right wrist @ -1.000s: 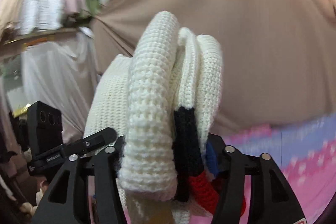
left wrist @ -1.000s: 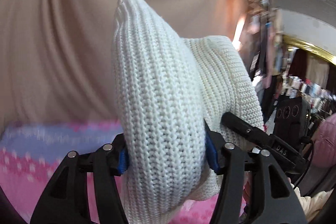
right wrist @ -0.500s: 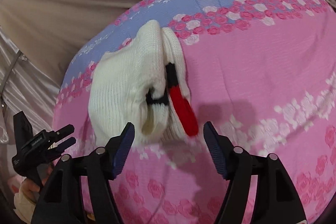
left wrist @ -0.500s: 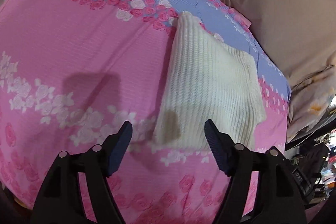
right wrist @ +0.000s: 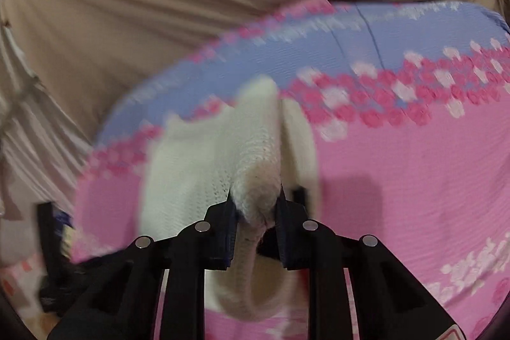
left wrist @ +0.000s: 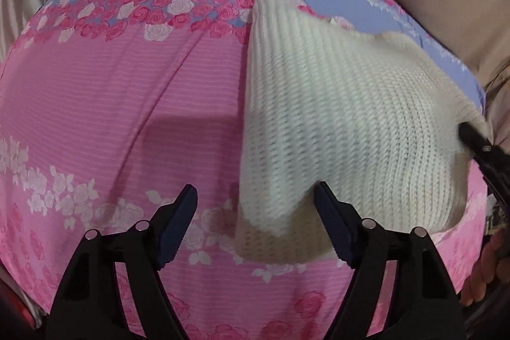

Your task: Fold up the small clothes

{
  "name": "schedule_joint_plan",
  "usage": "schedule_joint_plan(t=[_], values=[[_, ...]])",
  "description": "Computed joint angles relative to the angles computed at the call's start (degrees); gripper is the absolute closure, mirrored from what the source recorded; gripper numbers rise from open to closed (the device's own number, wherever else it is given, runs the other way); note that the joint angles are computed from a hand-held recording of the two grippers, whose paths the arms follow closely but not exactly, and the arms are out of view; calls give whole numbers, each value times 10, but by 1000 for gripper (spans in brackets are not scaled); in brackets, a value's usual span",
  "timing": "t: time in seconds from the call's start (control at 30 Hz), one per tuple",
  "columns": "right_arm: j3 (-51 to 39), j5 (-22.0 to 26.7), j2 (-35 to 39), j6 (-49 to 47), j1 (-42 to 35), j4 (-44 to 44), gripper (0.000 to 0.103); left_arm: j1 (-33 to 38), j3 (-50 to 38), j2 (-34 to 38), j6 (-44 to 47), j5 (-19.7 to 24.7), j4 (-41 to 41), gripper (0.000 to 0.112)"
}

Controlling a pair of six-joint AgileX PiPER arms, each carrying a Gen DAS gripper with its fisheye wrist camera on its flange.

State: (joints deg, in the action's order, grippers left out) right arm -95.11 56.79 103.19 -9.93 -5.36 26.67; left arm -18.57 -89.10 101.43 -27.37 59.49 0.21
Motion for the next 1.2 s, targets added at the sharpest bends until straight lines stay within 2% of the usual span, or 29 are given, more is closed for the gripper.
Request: schedule_joint_plan(t=[0.07, 0.17, 0.23, 0.3, 0.4, 0.47, 0.57, 0.67, 0.7, 0.8, 0.97, 1.07, 1.2], values=[[-11, 46, 47, 6, 1, -33, 80, -3, -2, 17, 4, 13, -2, 38], [17, 32, -6, 21, -7, -26, 78, -10, 6, 16, 2, 15, 14, 38], [73, -17, -84, 33, -1, -42, 77, -8, 17, 2, -1, 13, 12, 39], [107, -32, -131, 30, 18, -67, 75, -10, 29, -13, -10, 11, 16, 39], [144, -24, -131, 23, 53, -114, 76, -33, 41, -33, -40, 9, 55, 39], [175, -23, -97, 53, 79, -181, 79, -52, 37, -36, -58, 19, 83, 39], [216, -40, -129, 54, 66, -168, 80, -69, 33, -52, -69, 35, 98, 39], [238, -41, -197, 62, 57, -157, 72, -105, 43, -76, -106, 41, 146, 39], [244, -41, -216, 69, 61, -165, 65, -119, 46, -82, -121, 44, 164, 39], [277, -46, -281, 119, 83, -214, 49, -157, 53, -104, -162, 61, 201, 38], [339, -55, -354, 220, 120, -300, 34, -215, 74, -133, -228, 79, 256, 37], [383, -53, -390, 272, 141, -333, 33, -246, 91, -141, -264, 88, 289, 37], [402, -49, -408, 285, 182, -360, 33, -271, 112, -146, -292, 97, 291, 37]])
